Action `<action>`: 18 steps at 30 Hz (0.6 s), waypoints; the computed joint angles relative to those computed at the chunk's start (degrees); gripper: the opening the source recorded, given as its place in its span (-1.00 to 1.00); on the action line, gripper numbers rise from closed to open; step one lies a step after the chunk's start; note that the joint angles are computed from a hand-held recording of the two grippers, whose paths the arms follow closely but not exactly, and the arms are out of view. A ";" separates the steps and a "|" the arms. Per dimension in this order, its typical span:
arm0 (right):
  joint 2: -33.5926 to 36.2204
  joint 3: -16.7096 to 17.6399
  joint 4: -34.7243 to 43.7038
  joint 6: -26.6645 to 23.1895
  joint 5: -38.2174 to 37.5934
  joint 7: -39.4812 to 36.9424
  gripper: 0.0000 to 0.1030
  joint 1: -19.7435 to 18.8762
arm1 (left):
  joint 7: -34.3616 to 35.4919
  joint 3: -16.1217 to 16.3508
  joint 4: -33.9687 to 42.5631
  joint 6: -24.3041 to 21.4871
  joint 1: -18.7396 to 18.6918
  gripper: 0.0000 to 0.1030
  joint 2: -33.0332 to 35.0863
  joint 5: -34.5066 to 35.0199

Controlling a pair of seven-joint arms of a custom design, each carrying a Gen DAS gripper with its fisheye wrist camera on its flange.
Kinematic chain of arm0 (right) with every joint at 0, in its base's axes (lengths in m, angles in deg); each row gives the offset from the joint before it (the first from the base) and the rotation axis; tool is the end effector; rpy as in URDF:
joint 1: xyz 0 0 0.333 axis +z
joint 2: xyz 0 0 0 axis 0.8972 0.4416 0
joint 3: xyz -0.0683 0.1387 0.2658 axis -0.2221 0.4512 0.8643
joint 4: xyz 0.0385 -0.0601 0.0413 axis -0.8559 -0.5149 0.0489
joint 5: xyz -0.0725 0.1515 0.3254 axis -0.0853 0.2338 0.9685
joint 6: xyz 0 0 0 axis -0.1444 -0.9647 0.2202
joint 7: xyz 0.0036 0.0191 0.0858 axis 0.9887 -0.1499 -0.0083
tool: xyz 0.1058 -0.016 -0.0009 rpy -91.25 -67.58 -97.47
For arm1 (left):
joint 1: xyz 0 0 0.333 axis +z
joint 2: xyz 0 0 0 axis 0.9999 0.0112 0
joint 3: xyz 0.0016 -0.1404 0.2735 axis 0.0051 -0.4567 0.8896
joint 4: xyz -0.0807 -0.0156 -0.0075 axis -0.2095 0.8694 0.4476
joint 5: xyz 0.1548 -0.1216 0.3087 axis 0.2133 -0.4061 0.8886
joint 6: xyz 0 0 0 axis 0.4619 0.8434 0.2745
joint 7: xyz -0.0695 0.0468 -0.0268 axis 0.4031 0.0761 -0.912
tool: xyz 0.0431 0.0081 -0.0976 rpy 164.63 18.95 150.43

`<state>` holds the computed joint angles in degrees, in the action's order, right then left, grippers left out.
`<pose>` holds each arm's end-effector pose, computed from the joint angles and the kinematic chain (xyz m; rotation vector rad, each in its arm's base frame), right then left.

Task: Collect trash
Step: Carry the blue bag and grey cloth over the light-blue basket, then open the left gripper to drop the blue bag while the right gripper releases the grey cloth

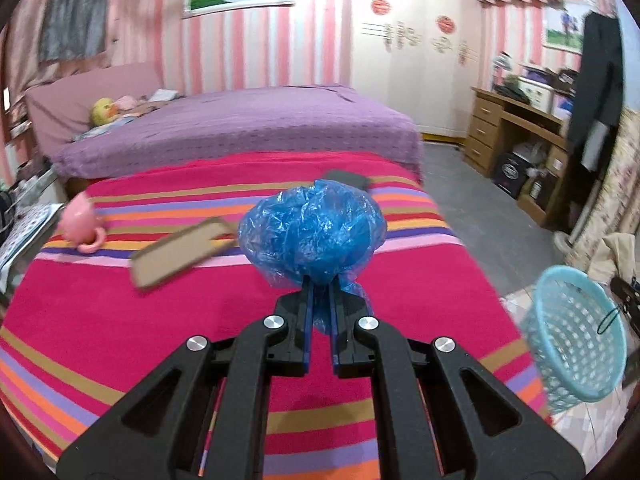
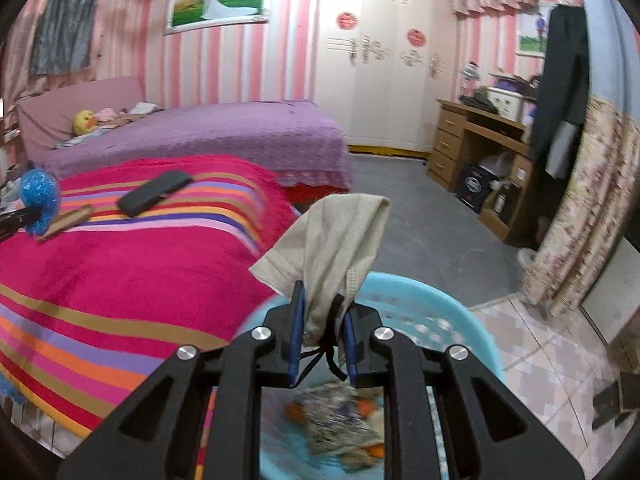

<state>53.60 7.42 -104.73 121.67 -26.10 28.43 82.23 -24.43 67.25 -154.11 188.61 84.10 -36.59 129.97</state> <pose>0.5461 0.2571 0.3595 -1.8722 1.1798 -0.7260 0.4285 -0.1449 0.3758 -1.9074 1.1729 -0.6478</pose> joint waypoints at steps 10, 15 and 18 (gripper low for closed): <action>0.39 -2.59 -1.62 -0.54 0.28 0.95 -0.66 -5.06 | 4.52 -1.83 15.88 0.52 -7.51 -0.90 16.55 -0.21; 1.20 -0.51 -1.95 -0.83 -2.36 3.15 -0.66 -9.61 | 8.10 -0.60 24.30 1.95 -11.71 -0.90 24.25 -0.59; 1.67 0.47 -1.99 -0.27 -3.57 5.07 -0.66 -11.43 | 11.06 0.61 29.58 3.73 -13.39 -0.88 28.63 -2.22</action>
